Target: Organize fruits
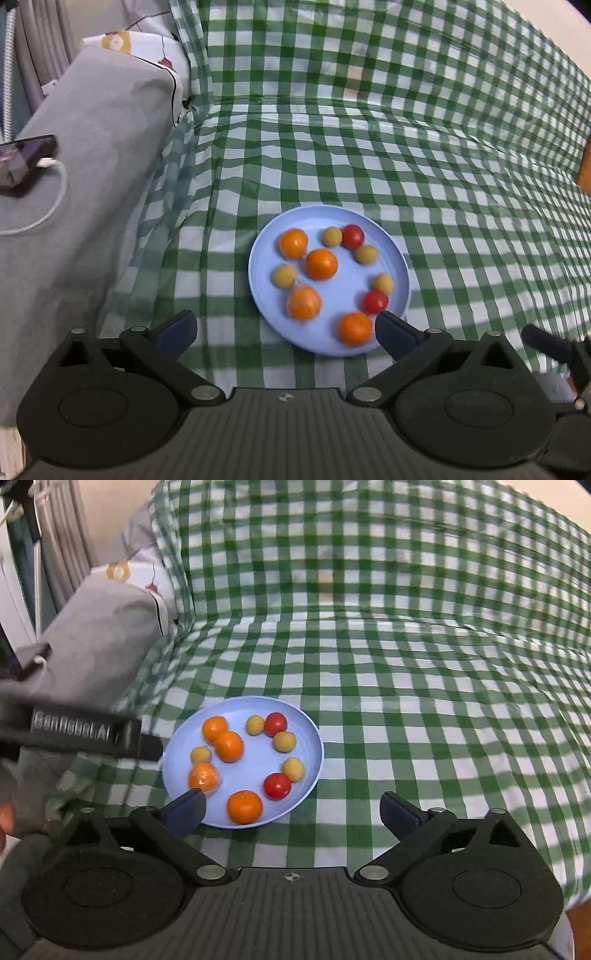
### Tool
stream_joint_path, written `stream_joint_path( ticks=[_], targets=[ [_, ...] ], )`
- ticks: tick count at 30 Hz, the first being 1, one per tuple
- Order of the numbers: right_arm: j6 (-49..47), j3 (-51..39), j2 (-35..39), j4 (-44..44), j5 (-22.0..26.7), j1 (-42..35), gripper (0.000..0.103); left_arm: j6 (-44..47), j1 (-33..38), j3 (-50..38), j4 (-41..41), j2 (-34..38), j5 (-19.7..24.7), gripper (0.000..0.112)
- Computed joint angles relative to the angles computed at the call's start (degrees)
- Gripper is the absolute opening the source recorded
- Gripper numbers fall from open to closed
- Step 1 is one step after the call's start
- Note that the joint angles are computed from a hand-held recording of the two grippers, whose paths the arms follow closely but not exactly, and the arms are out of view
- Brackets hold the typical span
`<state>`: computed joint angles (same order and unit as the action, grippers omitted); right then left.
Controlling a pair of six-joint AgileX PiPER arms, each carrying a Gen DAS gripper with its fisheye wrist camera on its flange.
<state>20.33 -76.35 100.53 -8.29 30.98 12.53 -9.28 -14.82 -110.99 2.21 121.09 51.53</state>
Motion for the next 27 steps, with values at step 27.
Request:
stream_joint_path(
  ticks=[27],
  targets=[
    [15.6, 13.5, -17.7, -15.2, 1.5, 6.8, 0.102, -13.5, -4.7, 27.8, 13.4, -19.8, -9.4, 0.103]
  ],
)
